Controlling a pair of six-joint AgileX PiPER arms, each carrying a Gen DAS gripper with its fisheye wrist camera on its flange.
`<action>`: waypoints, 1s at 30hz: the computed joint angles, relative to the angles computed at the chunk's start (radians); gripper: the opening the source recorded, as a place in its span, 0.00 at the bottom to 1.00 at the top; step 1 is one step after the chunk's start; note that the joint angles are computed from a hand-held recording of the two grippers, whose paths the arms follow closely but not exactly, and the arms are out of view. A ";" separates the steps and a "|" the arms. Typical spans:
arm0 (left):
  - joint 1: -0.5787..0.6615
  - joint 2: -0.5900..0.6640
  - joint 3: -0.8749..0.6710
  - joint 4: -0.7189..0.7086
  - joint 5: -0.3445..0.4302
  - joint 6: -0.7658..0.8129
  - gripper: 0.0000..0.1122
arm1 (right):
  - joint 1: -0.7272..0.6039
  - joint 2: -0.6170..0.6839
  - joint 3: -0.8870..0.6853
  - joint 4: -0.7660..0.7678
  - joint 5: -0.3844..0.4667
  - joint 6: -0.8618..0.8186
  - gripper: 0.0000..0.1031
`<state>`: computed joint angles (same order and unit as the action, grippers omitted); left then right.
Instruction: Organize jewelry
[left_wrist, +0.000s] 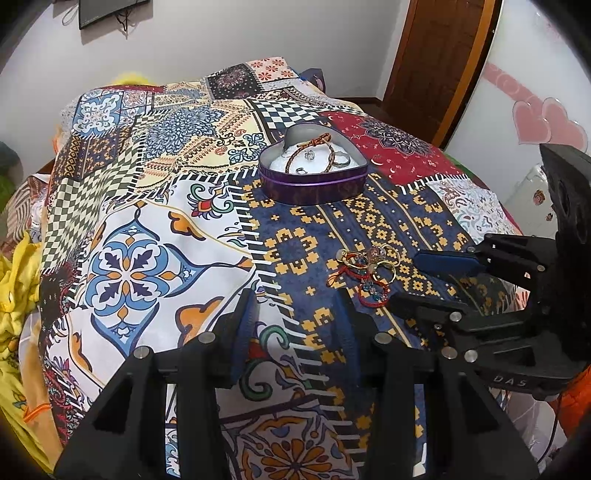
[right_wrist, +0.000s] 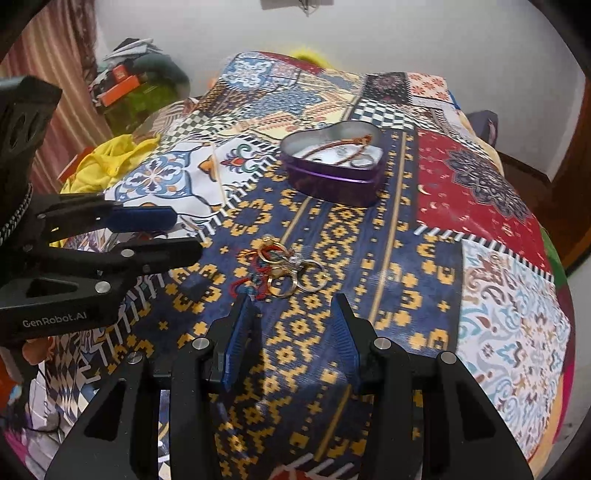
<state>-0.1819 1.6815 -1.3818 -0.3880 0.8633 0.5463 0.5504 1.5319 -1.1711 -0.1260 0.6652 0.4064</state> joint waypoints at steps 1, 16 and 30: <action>0.000 -0.003 0.002 -0.001 -0.001 0.002 0.37 | 0.002 0.002 0.001 -0.004 -0.009 0.000 0.39; -0.080 0.034 0.007 -0.073 0.038 0.038 0.27 | -0.046 -0.058 0.036 -0.061 0.023 0.043 0.38; -0.048 -0.002 0.045 -0.056 -0.044 0.019 0.05 | -0.022 0.045 -0.046 -0.106 0.021 0.018 0.38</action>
<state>-0.2298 1.6796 -1.3371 -0.4439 0.8191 0.5651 0.5282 1.5770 -1.2167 -0.2324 0.6860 0.4241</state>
